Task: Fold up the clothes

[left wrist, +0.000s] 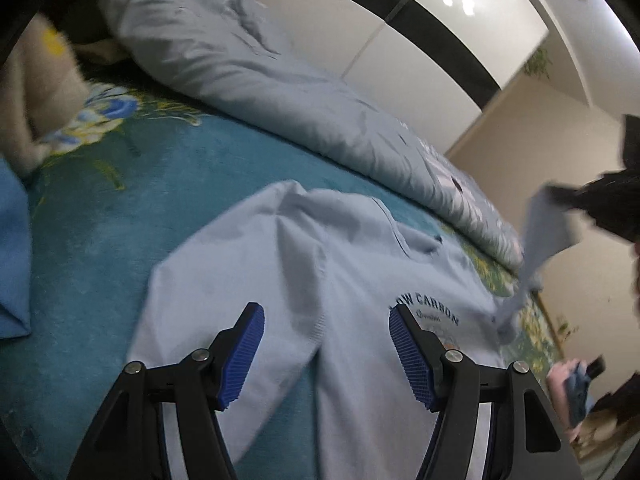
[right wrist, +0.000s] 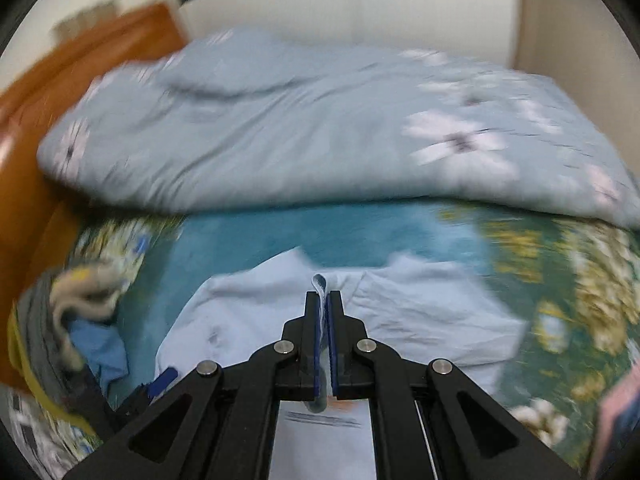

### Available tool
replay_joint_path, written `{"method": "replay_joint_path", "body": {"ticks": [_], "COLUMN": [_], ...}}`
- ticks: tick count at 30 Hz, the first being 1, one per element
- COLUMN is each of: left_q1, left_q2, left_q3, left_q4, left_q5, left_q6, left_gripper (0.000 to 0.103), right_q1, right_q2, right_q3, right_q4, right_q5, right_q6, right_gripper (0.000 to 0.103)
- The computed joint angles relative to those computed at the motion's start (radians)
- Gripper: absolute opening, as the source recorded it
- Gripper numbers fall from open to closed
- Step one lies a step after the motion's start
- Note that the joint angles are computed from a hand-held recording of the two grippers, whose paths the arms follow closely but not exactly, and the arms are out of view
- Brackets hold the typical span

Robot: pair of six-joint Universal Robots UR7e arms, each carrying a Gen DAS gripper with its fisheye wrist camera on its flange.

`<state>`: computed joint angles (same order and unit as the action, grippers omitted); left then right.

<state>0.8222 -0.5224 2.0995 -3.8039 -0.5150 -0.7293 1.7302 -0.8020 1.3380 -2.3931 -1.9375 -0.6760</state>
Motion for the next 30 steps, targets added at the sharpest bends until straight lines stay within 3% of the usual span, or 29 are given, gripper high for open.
{"method": "replay_joint_path", "body": {"ticks": [8,12,15,17,19,22,29,30], "left_q1": [-0.002,0.003,0.000,-0.002,-0.002,-0.009,-0.025,-0.026], "left_q2": [-0.005,-0.012,-0.009,-0.012,-0.013,-0.007,-0.003,-0.002], "left_q3": [0.076,0.079,0.073,0.066,0.065,0.065,0.081,0.083], "left_q4": [-0.163,-0.130,-0.113,-0.063,-0.052,-0.072,-0.131,-0.140], "left_q5": [0.002,-0.008,0.003,0.024,0.025,0.033,0.049,0.046], "left_q6": [-0.041,-0.059,-0.061,-0.084,-0.087,-0.069,-0.059,-0.059], "left_gripper": [0.072,0.072,0.072,0.072,0.072,0.072,0.072,0.072], "right_q1": [-0.002,-0.005,-0.006,-0.012,-0.024,-0.037,-0.047,-0.046], "right_q2": [0.185,0.202,0.167,0.145,0.142,0.159,0.201,0.200], "right_q3": [0.017,0.021,0.051,0.067,0.070,0.090,0.159,0.169], "right_q4": [0.048,0.056,-0.003,-0.035,-0.023,-0.039,-0.232,-0.256], "right_q5": [-0.035,-0.029,-0.027,-0.029,-0.042,-0.082,-0.152,-0.153], "right_q6": [0.021,0.001,-0.076,-0.121,-0.117,-0.113,-0.171,-0.187], "right_gripper": [0.003,0.003,0.004,0.013,0.046,0.046,0.046,0.039]}}
